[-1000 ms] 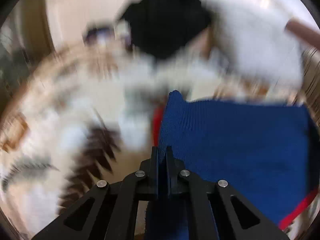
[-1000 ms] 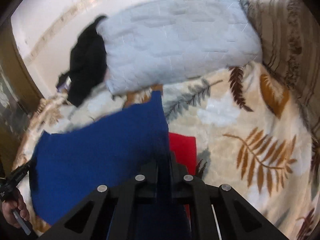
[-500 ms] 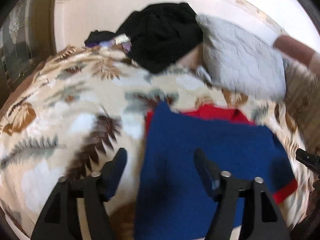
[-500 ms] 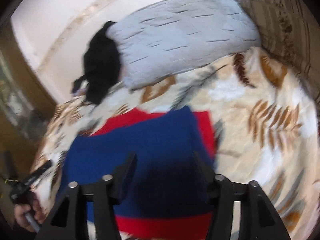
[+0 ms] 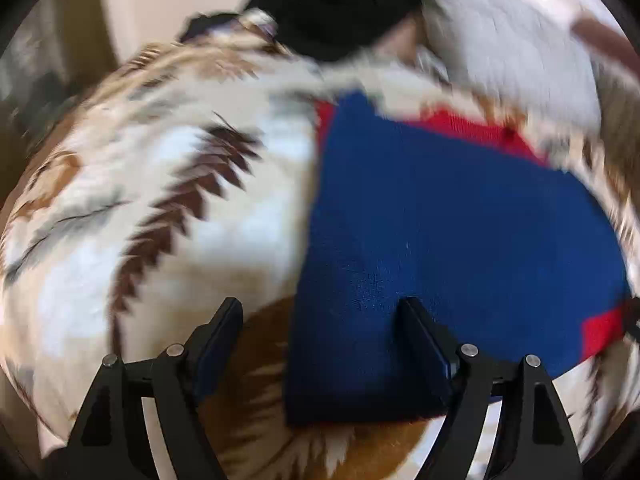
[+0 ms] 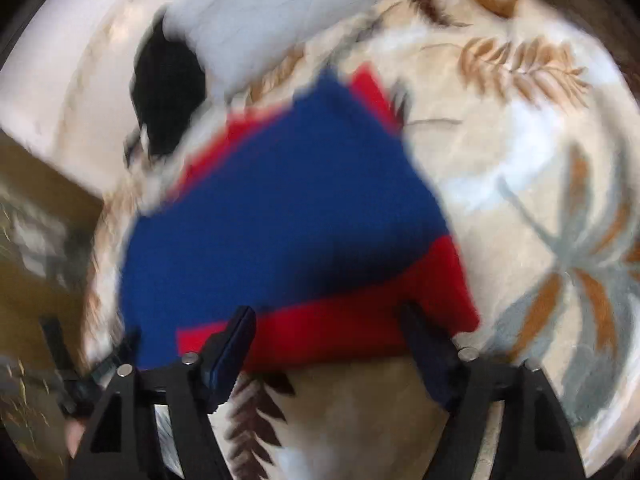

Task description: Fold small clothes

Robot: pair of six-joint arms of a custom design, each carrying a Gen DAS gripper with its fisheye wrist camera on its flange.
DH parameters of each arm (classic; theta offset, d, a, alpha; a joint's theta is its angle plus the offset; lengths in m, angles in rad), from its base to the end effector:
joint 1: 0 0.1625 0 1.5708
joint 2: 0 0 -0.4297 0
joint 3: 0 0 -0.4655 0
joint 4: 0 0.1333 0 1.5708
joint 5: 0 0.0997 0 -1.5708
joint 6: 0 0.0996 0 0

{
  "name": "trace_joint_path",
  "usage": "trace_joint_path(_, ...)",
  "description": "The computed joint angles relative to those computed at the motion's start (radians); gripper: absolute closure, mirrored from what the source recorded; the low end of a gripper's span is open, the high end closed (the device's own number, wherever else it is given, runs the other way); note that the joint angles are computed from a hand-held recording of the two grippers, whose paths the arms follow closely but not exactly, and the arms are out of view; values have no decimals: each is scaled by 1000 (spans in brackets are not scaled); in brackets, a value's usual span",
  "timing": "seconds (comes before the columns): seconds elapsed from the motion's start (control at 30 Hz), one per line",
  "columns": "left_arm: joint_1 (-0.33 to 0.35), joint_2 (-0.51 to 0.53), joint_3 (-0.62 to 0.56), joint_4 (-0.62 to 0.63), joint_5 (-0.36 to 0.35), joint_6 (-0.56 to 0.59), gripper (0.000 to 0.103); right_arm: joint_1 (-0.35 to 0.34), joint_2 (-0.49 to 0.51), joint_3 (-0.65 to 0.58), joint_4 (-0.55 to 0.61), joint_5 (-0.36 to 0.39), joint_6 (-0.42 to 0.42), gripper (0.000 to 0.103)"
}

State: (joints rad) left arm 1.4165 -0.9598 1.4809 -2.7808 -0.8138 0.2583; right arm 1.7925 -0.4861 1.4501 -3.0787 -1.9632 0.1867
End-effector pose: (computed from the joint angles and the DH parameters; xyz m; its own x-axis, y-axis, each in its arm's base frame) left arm 0.0805 -0.7950 0.2902 -0.7290 -0.1142 -0.6749 0.3153 0.8191 -0.4792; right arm 0.2640 -0.7383 -0.0463 -0.9634 0.1450 0.2255 -0.0095 0.8221 -0.5692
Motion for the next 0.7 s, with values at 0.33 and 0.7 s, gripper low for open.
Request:
trace_joint_path(0.33,-22,-27,43,-25,-20,50,21,-29,95,-301,206,209,-102,26)
trace_joint_path(0.7,-6,0,-6,39,-41,-4,21,-64,139,-381,194,179,-32,27)
